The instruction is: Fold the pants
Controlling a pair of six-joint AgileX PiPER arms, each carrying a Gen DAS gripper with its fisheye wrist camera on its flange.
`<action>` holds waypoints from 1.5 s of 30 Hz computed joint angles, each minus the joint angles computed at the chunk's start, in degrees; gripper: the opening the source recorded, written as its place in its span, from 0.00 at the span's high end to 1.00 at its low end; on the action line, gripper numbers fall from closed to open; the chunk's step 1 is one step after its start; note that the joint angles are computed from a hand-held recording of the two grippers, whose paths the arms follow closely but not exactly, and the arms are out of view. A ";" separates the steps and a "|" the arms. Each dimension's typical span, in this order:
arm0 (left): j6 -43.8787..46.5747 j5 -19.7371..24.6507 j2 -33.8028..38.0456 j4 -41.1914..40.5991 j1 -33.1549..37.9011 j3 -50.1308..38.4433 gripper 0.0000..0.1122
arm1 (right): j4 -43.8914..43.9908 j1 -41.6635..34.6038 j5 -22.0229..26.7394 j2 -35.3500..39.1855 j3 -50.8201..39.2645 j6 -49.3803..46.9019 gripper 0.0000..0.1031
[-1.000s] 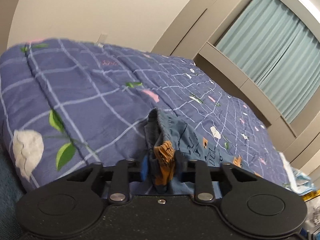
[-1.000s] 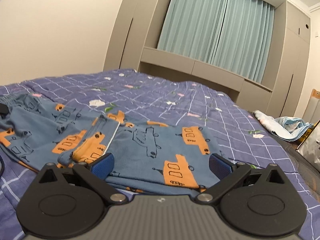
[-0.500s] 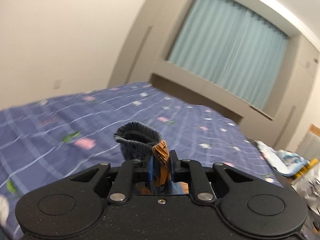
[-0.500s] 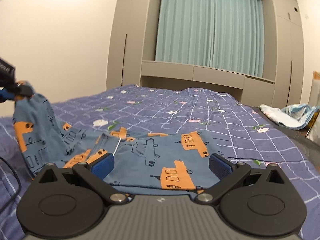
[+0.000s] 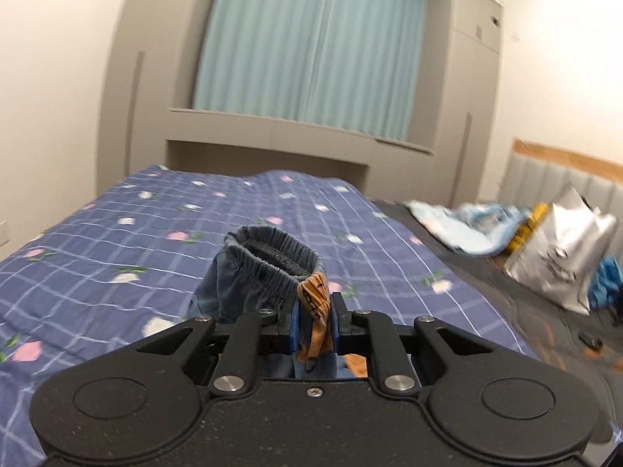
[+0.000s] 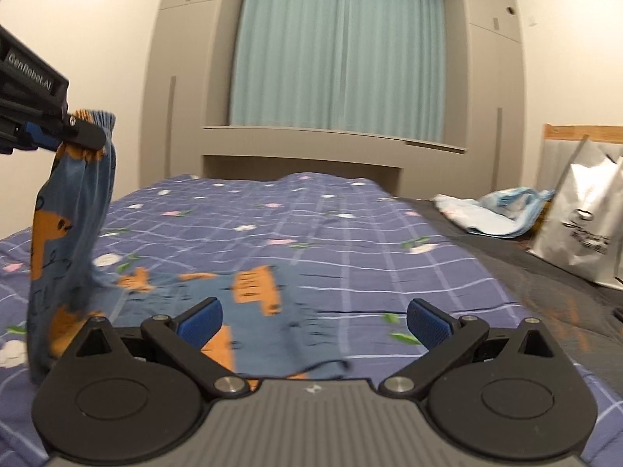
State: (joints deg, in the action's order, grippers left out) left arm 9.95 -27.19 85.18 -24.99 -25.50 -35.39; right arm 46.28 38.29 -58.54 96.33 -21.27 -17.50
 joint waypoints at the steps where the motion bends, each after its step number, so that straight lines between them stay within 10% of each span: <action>1: 1.29 0.85 1.78 -0.89 -0.80 -1.57 0.85 | -0.20 -1.10 0.17 -0.27 0.36 1.13 0.00; 15: 15.59 4.92 19.34 -11.43 -8.02 -13.08 0.77 | -18.83 -22.80 6.84 -1.07 3.36 22.81 0.00; 28: -0.47 -2.98 9.66 -3.63 -4.99 3.60 0.12 | -24.91 -24.31 7.12 0.02 3.04 26.22 0.00; 34: -6.08 -5.55 6.33 -10.22 0.05 10.11 0.09 | -38.24 -24.44 -0.34 1.53 5.40 28.91 0.00; 45: -1.31 1.80 6.40 -18.81 5.04 9.22 0.09 | -40.35 -19.30 2.61 1.32 4.00 24.07 0.00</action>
State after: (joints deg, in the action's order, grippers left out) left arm 8.64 -25.39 91.57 -43.80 -20.46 -26.17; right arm 5.94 18.99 -55.92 97.65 -17.26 6.58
